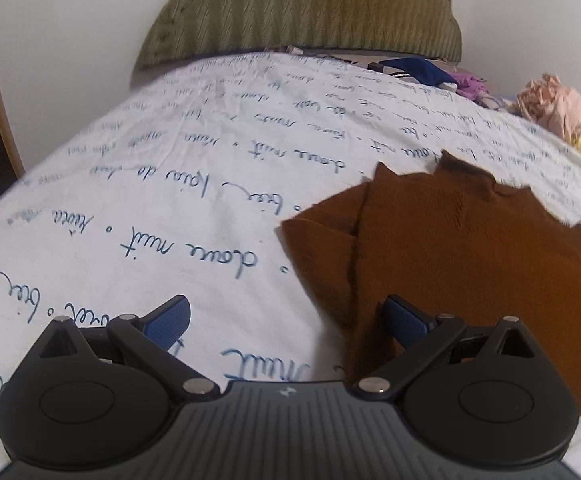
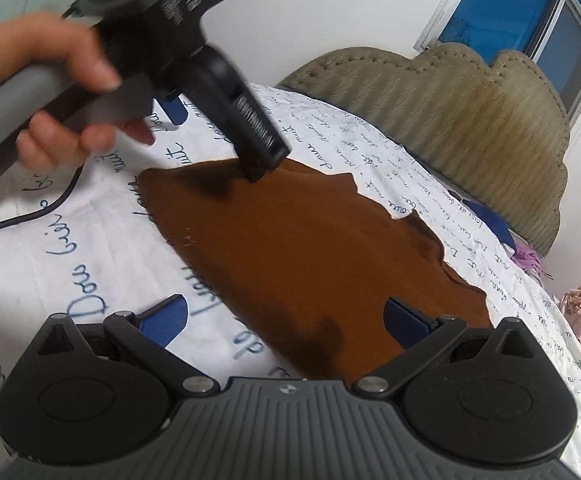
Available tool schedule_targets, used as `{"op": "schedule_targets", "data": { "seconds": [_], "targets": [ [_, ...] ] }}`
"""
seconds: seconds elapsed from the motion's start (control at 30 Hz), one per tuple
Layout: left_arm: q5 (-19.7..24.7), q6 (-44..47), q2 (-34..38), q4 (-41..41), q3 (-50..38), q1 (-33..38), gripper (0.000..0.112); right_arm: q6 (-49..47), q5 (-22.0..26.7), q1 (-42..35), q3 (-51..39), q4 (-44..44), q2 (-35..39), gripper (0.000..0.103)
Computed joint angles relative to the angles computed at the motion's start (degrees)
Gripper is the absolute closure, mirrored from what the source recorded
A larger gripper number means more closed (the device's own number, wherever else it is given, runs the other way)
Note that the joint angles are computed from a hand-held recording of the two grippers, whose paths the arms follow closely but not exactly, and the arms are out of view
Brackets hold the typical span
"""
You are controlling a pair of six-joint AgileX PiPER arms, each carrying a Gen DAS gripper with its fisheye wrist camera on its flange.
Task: Fold small clothes
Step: 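Grasp the side edge of the folded sweater with both grippers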
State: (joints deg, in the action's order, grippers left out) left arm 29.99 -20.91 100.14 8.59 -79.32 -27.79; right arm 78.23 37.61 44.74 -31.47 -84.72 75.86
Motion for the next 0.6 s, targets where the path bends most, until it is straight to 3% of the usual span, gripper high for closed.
{"op": "schedule_targets", "data": {
  "seconds": [0.27,0.37,0.43,0.6],
  "targets": [
    [15.09,32.01,11.23,-45.83,-14.4,14.14,0.009,11.28,15.88,7.33,-3.98,-10.54,15.31,0.001],
    [23.1,39.36,17.27,-59.64,-19.98,17.69,0.009,14.25,20.05,7.78,-5.99,-12.04,19.64,0.001],
    [27.17,40.26,21.63,-64.07,-24.32,18.43,0.009,14.75,19.9,7.04,-7.08,-12.61,20.81,0.001],
    [32.46,40.02,30.86,-71.43,-35.45,17.89,0.009,13.99,20.83,5.85,-10.05,-12.61,23.42,0.001]
  ]
}}
